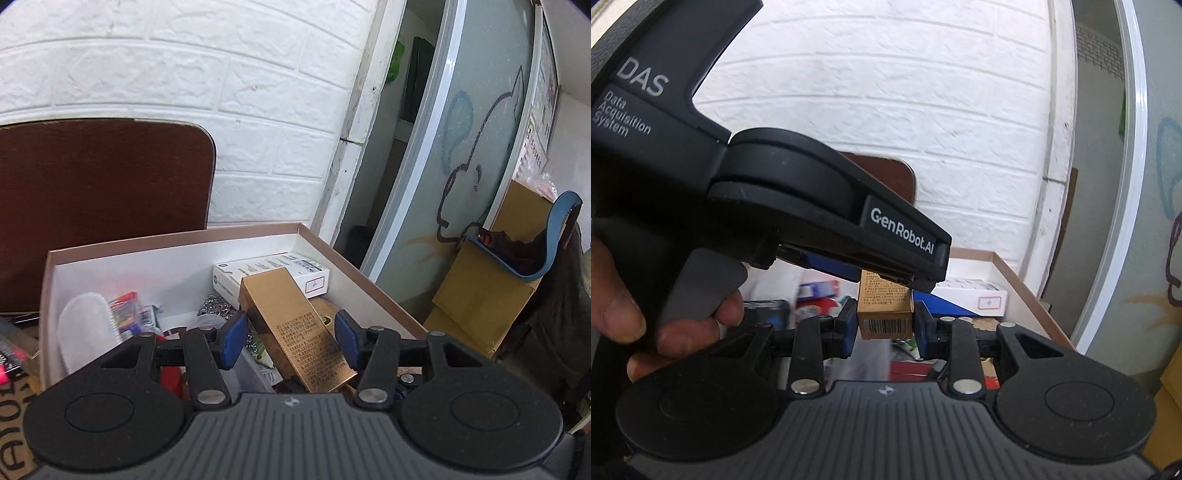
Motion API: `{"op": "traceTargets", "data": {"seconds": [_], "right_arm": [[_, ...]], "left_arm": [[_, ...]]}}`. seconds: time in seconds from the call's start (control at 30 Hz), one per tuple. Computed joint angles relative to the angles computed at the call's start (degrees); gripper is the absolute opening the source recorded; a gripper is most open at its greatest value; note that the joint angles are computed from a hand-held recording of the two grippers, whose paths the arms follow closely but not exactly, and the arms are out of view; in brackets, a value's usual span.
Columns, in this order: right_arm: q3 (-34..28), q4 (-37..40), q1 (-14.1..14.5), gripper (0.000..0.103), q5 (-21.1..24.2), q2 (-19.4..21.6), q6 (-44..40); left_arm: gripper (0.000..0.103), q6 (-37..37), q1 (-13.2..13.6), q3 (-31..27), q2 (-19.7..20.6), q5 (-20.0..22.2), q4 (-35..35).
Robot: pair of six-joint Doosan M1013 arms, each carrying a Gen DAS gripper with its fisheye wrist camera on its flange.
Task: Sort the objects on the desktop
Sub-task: 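Open both grippers to drop the gold box into the box, then withdraw both grippers from the box back toward the pile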
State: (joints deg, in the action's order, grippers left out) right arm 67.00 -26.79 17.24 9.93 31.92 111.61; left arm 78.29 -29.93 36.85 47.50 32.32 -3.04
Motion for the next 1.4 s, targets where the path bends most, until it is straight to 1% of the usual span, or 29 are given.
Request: {"op": "traceTargets", "data": {"seconds": [0.13,0.17,0.2,0.23,0.27,0.3,0.33,0.37,0.4,0.43,0.47,0.57,0.6,0.63,0.7,0.83,0.9,0.93,1.13,1.23,1.4], "right_arm": [[-3.28,-0.3,-0.27,0.031,2.79,2.3,0.21],[-4.07,-1.46,-0.25,0.03,3.69,2.84,0.92],[-4.59,-4.51,-0.14,0.031,4.23,3.28,3.32],[-5.04,-6.68,-0.03,0.033,4.78,3.64,4.64],[-5.37,-8.92,0.09,0.041,5.42,3.88,6.32],[-5.48,-12.14,0.2,0.054,5.86,4.04,9.21],[-5.37,-14.04,0.19,0.058,5.79,4.07,11.02],[-5.2,-12.94,0.06,0.062,5.32,4.01,10.11],[-5.18,-10.26,-0.08,0.066,5.13,3.97,7.89],[-5.13,-9.89,-0.08,0.068,5.19,3.95,7.86],[-5.0,-11.91,0.01,0.072,5.24,3.92,9.82],[-4.41,-22.02,0.51,0.086,5.84,3.79,18.93],[-4.12,-24.05,0.59,0.087,5.74,3.67,20.77],[-3.91,-24.23,0.63,0.087,5.61,3.53,20.8],[-3.49,-25.42,0.73,0.087,5.46,3.27,21.99],[-2.43,-26.99,0.88,0.088,4.8,2.55,23.99],[-1.82,-29.33,1.05,0.091,4.72,2.17,26.44],[-1.47,-30.77,1.14,0.092,4.62,1.96,27.89],[0.26,-32.1,1.48,0.092,3.52,0.77,29.05],[1.17,-32.93,1.67,0.092,3.08,0.18,29.77],[2.9,-34.72,2.0,0.092,2.47,-0.88,31.85]], "left_arm": [[0.053,3.03,0.59,-5.67,3.3,3.74,-3.42],[0.055,3.41,0.69,-6.76,3.94,4.62,-3.95],[0.057,3.77,0.8,-7.62,4.43,5.25,-4.37],[0.066,4.07,0.86,-7.98,4.63,5.62,-4.56],[0.078,3.96,0.86,-7.9,4.6,5.67,-4.16],[0.083,3.75,0.85,-7.55,4.45,5.3,-3.58],[0.089,3.5,0.82,-6.41,3.92,4.16,-3.0],[0.091,3.49,0.8,-5.3,3.38,3.01,-2.68],[0.091,3.75,0.8,-4.95,3.18,2.7,-2.6],[0.091,3.87,0.78,-4.68,3.01,2.73,-2.42],[0.092,3.57,0.72,-4.25,2.72,2.82,-1.97],[0.093,2.23,0.45,-3.07,2.04,2.63,0.03],[0.094,1.78,0.34,-2.35,1.65,2.05,0.69],[0.096,1.61,0.26,-1.57,1.25,1.35,1.2],[0.096,0.63,-0.03,-0.16,0.45,0.12,3.13],[0.096,-3.03,-0.86,2.38,-1.12,-1.19,9.22],[0.096,-4.56,-1.17,3.99,-2.1,-2.11,11.51],[0.096,-5.58,-1.33,4.7,-2.55,-2.38,12.66],[0.096,-11.04,-2.07,8.08,-4.79,-2.97,17.84],[0.096,-13.71,-2.43,9.54,-5.76,-2.76,20.32],[0.096,-19.66,-3.25,11.42,-7.25,0.18,26.61]]}}
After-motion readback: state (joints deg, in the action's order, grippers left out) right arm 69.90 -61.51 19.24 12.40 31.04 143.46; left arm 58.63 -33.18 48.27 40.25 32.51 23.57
